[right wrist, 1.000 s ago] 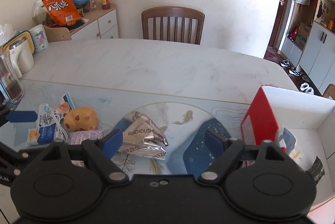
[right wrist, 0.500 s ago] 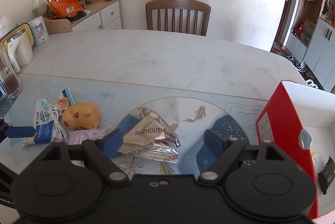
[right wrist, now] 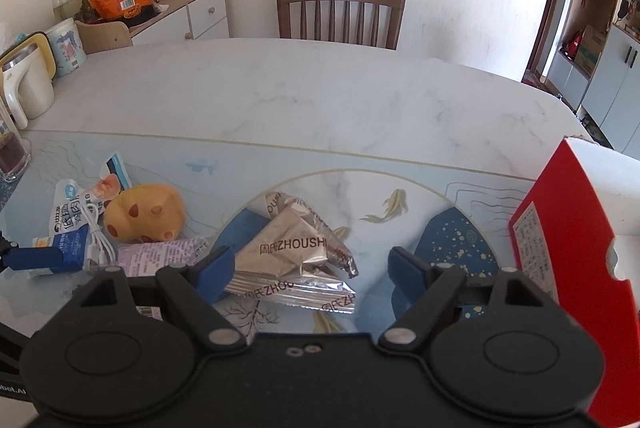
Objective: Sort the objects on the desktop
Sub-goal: 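Grasp the silver foil packet with the right tool while the left tool grasps the black bag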
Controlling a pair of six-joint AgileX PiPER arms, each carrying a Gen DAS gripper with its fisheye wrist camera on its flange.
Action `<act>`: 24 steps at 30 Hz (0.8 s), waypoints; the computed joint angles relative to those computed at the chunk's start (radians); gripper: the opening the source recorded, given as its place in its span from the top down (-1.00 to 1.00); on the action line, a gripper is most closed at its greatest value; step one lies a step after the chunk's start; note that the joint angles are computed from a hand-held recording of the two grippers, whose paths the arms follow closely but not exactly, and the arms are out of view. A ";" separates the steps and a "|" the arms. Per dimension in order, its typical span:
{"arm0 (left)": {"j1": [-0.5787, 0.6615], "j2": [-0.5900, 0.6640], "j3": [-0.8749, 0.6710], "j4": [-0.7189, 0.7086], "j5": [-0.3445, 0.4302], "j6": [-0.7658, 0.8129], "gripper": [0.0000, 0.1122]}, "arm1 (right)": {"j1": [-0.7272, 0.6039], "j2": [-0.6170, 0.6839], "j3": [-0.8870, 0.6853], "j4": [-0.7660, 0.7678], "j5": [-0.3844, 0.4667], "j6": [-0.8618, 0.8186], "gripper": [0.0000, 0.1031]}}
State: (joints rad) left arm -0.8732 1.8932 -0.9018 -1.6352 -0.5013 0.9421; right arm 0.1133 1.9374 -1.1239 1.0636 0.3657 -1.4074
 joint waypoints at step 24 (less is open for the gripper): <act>0.009 0.033 0.009 0.122 0.031 -0.122 0.11 | 0.071 0.137 -0.146 -0.317 -0.003 0.470 -0.43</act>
State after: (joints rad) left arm -0.8637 1.9262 -0.8926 -1.5135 -0.4703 0.8196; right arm 0.1847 2.0743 -1.2704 0.7463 0.3630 -0.9372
